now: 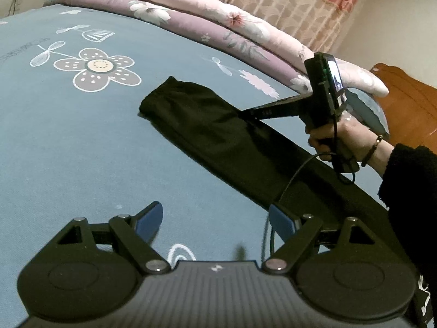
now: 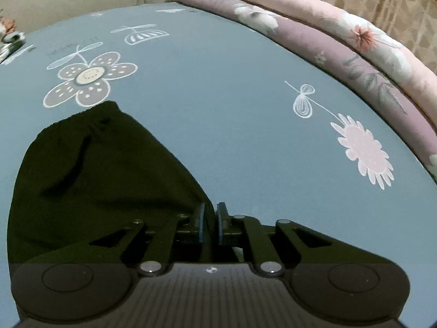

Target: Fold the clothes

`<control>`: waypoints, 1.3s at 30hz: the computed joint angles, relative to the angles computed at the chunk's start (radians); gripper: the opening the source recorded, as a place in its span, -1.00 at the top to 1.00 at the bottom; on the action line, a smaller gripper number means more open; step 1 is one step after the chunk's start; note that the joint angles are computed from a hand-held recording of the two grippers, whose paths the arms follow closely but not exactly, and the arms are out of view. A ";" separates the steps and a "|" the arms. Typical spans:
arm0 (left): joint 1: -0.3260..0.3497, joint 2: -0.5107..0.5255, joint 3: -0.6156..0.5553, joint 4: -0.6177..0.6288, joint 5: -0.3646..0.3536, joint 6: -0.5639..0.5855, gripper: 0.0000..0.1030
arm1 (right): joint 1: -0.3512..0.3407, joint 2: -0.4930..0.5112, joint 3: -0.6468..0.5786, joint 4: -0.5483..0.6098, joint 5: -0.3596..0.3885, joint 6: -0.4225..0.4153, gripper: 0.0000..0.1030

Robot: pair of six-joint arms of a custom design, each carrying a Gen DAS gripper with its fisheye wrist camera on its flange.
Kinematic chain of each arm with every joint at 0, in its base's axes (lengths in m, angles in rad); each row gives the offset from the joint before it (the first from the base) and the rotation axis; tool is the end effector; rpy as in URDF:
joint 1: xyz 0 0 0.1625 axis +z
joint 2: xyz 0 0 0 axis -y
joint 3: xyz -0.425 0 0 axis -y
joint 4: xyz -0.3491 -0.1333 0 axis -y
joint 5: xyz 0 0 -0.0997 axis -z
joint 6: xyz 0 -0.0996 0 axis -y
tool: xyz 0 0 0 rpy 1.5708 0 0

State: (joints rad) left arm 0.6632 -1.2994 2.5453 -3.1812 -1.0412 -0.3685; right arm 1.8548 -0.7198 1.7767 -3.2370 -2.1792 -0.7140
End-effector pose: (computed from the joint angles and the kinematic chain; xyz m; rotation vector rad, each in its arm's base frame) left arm -0.1621 -0.3597 0.1963 0.6111 2.7377 -0.8673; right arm 0.2470 -0.5735 0.1287 0.9282 -2.1918 0.5690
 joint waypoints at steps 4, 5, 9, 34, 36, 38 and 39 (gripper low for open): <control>-0.004 -0.020 0.004 0.003 0.011 -0.002 -0.65 | 0.032 -0.004 0.007 -0.033 0.014 -0.010 0.43; -0.004 -0.024 0.004 0.003 0.018 -0.003 -0.65 | 0.037 -0.013 0.012 -0.011 0.039 -0.001 0.43; -0.014 -0.057 0.007 0.028 0.063 -0.021 -0.65 | 0.059 -0.023 0.013 0.089 0.103 0.016 0.43; -0.024 -0.168 0.023 0.018 0.099 -0.036 -0.66 | 0.080 -0.126 0.162 0.123 0.079 0.105 0.15; -0.028 -0.162 0.022 0.016 0.096 -0.033 -0.66 | 0.063 -0.129 0.182 0.126 0.065 0.135 0.15; -0.032 -0.156 0.022 0.014 0.093 -0.031 -0.67 | 0.050 -0.114 0.192 0.120 0.077 0.147 0.15; -0.032 -0.151 0.021 0.011 0.093 -0.030 -0.67 | 0.049 -0.102 0.197 0.092 0.096 0.144 0.05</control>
State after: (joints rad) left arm 0.6313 -1.4507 2.5661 -3.1699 -0.9483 -0.3986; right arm 1.9033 -0.8217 1.9733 -3.1454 -2.0837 -0.5701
